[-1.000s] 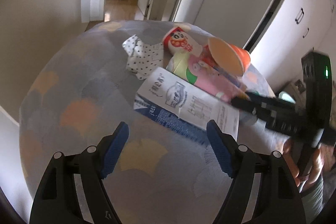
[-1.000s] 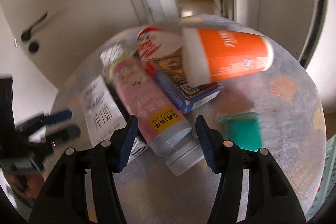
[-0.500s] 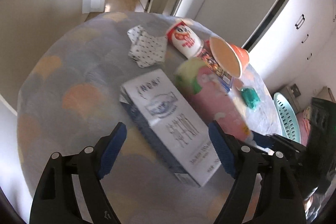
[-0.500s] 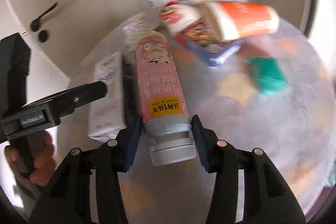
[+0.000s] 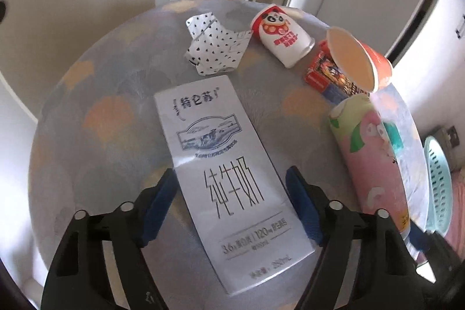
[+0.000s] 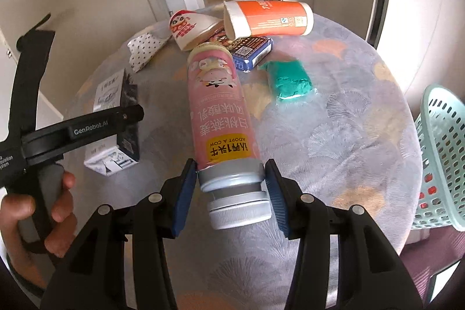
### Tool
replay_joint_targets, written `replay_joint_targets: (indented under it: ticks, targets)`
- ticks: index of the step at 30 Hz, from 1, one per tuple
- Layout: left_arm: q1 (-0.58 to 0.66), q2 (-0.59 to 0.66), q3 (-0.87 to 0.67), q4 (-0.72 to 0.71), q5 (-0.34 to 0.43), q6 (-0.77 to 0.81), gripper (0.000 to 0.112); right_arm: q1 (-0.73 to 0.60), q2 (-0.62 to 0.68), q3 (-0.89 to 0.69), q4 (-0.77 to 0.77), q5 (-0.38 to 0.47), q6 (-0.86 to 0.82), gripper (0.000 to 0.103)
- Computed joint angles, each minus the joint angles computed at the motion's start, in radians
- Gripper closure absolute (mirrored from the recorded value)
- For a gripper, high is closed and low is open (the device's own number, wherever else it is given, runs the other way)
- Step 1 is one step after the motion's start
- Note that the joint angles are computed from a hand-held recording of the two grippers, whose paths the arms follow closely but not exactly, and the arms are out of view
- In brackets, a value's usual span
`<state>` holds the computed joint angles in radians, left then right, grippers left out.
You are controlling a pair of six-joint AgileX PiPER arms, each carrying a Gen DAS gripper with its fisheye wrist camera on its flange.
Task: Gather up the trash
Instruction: 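Grasp the pink bottle with the right tool while the left grasps the white milk carton, then drop the pink bottle into the blue basket with the right tool while the left drops the carton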
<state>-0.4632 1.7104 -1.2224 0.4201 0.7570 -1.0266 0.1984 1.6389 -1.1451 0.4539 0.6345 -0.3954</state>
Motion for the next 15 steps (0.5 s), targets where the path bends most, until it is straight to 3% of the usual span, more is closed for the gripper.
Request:
replay_joint_targets:
  ticks: [2, 4, 6, 9, 12, 15]
  targets:
    - [-0.002, -0.025, 0.026, 0.006, -0.013, 0.016, 0.05, 0.015, 0.014, -0.019, -0.016, -0.008, 0.01, 0.054]
    - [-0.005, -0.057, 0.051, 0.009, -0.027, 0.047, 0.058, 0.031, 0.032, -0.05, -0.06, -0.016, 0.043, 0.041]
    - [0.005, -0.093, 0.088, -0.021, -0.062, 0.111, 0.059, 0.034, 0.055, -0.082, -0.052, -0.008, 0.034, 0.041]
    - [0.019, -0.153, 0.144, -0.061, -0.12, 0.173, 0.059, 0.059, 0.097, -0.143, -0.088, 0.007, 0.06, 0.041]
    - [0.012, -0.181, 0.155, -0.063, -0.119, 0.186, 0.059, 0.07, 0.139, -0.194, -0.08, 0.046, 0.041, 0.043]
    - [0.008, -0.208, 0.162, -0.06, -0.137, 0.196, 0.059, 0.081, 0.153, -0.221, -0.104, 0.06, 0.053, 0.057]
